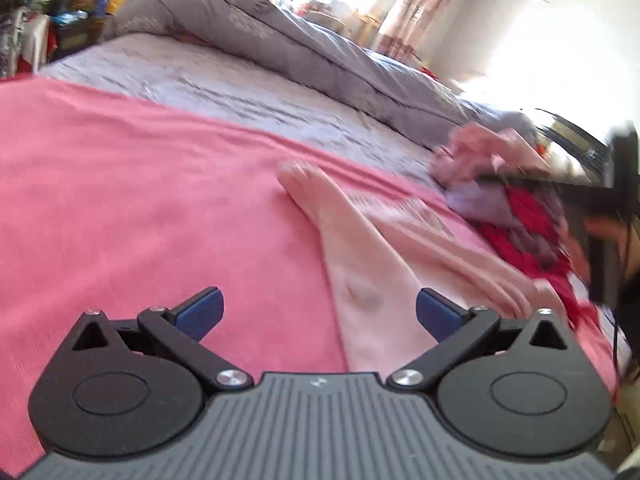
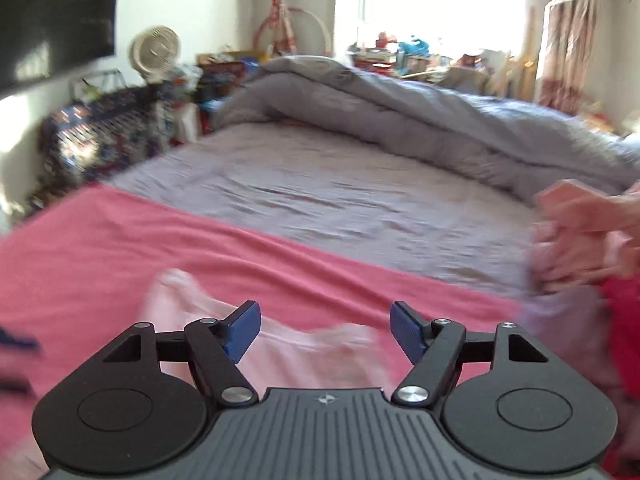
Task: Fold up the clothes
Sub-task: 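Grasp the waistband of the pink pants with the right gripper and lift it, then grasp the waistband with the left gripper while the right gripper holds its other end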
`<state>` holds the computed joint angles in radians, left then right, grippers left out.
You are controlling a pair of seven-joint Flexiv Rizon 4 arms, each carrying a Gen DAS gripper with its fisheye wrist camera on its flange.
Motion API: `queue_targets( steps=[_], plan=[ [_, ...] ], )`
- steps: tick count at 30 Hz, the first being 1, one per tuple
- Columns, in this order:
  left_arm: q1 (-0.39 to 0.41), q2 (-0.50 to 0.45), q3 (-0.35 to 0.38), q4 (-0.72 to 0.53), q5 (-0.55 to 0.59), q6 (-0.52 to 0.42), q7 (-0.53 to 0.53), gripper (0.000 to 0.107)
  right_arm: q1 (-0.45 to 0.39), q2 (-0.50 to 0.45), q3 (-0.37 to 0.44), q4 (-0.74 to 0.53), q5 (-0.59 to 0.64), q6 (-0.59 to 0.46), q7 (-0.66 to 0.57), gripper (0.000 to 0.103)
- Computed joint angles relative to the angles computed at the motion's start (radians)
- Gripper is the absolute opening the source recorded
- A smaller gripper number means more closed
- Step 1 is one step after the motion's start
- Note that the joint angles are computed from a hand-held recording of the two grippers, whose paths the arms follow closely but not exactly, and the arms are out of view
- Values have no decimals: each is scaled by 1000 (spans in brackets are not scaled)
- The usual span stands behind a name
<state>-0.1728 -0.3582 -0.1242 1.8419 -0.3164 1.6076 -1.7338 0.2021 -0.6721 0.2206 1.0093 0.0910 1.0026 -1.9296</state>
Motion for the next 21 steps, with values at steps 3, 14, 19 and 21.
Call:
queue_targets(
  steps=[3, 14, 19, 21],
  plan=[
    [-5, -75, 41, -139, 0, -90, -13, 103, -10, -67, -18, -63, -15, -37, 9, 71],
    [-90, -236, 213, -402, 196, -300, -228, 103, 18, -281, 11, -293, 5, -124, 51, 10],
    [-75, -247, 201, -433, 212, -304, -245, 103, 26, -162, -29, -94, 15, 123, 78, 9],
    [-75, -262, 200, -474, 225, -327, -239, 103, 14, -135, -19, -68, -1, 175, 69, 9]
  ],
)
